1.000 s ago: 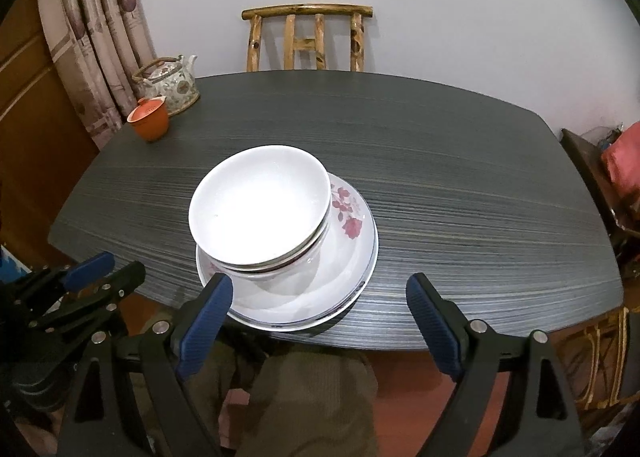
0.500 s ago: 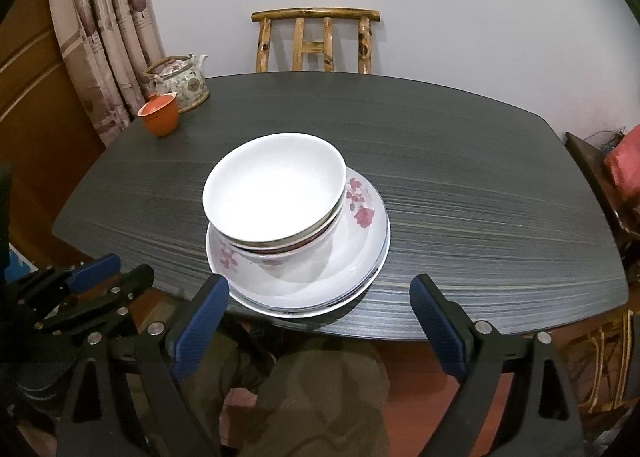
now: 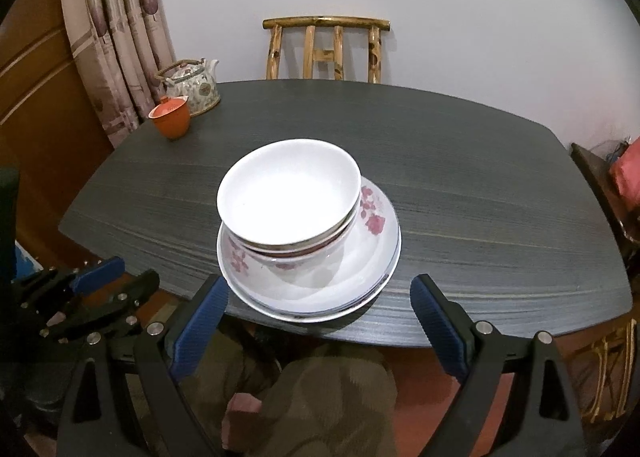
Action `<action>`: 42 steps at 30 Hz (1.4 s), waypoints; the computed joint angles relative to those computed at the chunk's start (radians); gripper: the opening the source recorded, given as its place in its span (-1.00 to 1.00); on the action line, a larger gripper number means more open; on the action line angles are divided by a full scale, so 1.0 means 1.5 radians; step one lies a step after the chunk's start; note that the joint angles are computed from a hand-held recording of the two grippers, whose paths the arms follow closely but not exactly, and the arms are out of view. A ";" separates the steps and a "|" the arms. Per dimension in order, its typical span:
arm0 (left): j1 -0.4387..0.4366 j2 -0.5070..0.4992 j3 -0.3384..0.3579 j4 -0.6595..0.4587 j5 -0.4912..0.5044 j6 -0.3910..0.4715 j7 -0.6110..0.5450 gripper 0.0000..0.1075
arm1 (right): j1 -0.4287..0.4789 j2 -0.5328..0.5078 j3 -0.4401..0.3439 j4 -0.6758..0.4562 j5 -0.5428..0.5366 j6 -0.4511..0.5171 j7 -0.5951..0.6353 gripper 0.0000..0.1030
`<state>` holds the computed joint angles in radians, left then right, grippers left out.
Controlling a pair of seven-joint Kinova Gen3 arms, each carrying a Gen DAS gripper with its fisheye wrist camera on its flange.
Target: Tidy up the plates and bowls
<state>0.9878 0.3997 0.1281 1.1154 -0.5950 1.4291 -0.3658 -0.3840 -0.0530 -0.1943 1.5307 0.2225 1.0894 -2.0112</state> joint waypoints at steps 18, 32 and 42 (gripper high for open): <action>-0.003 0.016 -0.005 -0.013 0.015 0.000 -0.024 -0.32 | 0.014 0.000 0.012 0.018 -0.042 -0.022 0.020 0.79; -0.011 0.008 -0.005 0.005 0.020 -0.016 -0.022 -0.32 | 0.003 0.009 0.005 0.012 -0.018 -0.008 -0.005 0.84; -0.012 0.007 -0.003 0.010 0.018 -0.018 -0.016 -0.32 | -0.004 0.015 0.005 0.011 -0.008 -0.002 -0.010 0.84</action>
<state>0.9697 0.4099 0.1228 1.1301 -0.5684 1.4026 -0.3900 -0.3893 -0.0298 -0.1876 1.5472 0.2107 1.0862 -2.0263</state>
